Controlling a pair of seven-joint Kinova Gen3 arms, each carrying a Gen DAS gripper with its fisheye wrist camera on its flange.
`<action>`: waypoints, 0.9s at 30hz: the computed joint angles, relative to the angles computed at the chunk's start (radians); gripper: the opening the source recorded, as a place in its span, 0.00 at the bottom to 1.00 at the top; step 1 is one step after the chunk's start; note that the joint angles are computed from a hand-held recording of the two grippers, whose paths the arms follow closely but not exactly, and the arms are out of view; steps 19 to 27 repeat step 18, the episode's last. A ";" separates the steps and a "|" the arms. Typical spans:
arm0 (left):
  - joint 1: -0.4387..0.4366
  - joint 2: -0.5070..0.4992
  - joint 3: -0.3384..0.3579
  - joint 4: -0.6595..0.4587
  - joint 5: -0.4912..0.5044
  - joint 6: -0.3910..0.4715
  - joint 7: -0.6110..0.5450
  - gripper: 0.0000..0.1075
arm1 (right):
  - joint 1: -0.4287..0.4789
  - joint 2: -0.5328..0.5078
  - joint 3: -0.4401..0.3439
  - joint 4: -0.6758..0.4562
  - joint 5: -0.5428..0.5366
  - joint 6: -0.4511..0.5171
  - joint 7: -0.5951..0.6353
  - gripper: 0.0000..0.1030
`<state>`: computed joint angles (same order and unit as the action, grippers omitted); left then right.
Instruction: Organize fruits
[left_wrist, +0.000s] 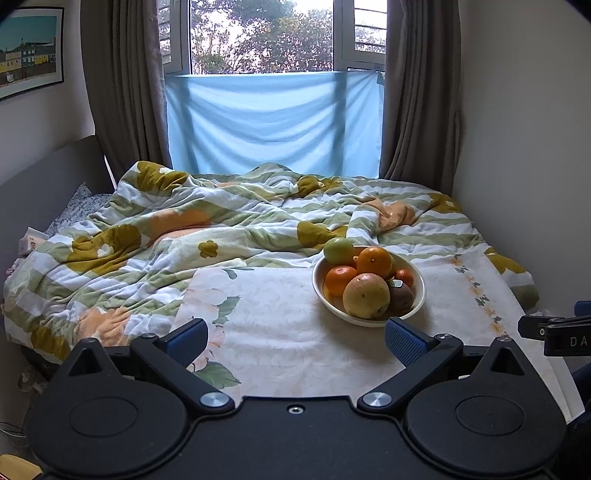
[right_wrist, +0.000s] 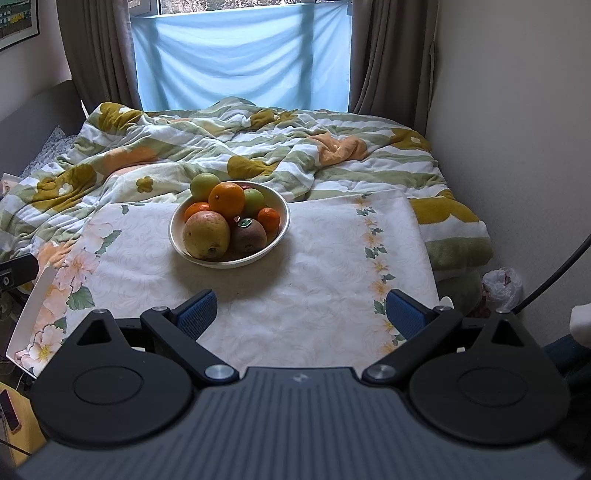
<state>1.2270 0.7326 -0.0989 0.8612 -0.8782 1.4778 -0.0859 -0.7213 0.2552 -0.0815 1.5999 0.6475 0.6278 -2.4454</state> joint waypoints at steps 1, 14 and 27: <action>0.001 -0.001 -0.001 0.004 -0.003 -0.004 0.002 0.96 | 0.001 0.000 -0.001 -0.001 -0.001 0.001 0.001 1.00; -0.003 0.013 -0.008 -0.016 -0.009 0.013 0.006 0.96 | 0.002 0.002 0.000 -0.004 -0.005 0.002 0.004 1.00; -0.011 0.020 -0.010 -0.031 0.003 0.024 -0.001 0.96 | 0.003 0.002 0.000 -0.003 -0.008 0.000 0.007 1.00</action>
